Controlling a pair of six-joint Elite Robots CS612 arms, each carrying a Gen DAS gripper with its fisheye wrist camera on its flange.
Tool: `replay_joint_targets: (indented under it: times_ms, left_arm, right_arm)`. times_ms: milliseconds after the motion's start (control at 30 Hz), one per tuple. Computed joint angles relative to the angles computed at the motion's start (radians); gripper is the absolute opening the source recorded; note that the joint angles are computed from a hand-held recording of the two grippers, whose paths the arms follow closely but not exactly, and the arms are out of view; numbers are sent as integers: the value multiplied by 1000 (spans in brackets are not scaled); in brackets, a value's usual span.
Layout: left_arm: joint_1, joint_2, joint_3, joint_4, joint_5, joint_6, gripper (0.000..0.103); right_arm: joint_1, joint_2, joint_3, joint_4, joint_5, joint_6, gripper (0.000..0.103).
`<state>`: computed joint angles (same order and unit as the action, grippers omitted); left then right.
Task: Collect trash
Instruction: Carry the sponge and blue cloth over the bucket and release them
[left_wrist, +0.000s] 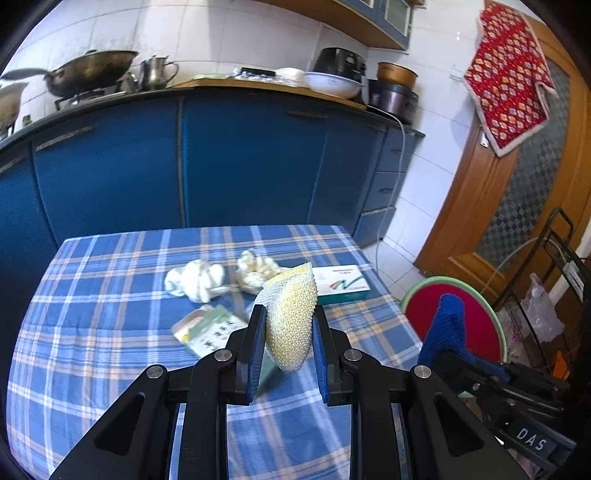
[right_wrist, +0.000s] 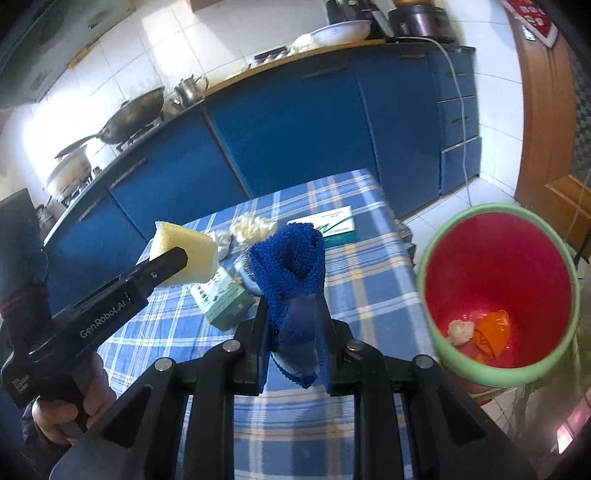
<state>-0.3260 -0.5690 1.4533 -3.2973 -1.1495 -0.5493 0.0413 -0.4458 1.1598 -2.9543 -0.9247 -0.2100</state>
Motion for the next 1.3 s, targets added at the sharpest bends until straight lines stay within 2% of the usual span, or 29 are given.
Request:
replay_joint_targets:
  times_ms: [467,767,967,1167,1300]
  left_arm:
    - [-36,44,-121,69,-54,103,24]
    - [-49,105,-246,115,-152,175,24]
    - [-61,153,-335,154,-213,217,24]
    - [-69,199,-413,209,-242,243,24]
    - [-67,223,-457,257,-259,234,24]
  right_arm:
    - [-50,9,-4,-73,-37,90,24]
    - [-80,35,-33,-103,-97,160,25]
    - [-99,59,-67,-76,-122,188,25]
    - [-112,89,-111,-34,-137,218,25]
    - [-118,104,-130,-17,-142,224,28]
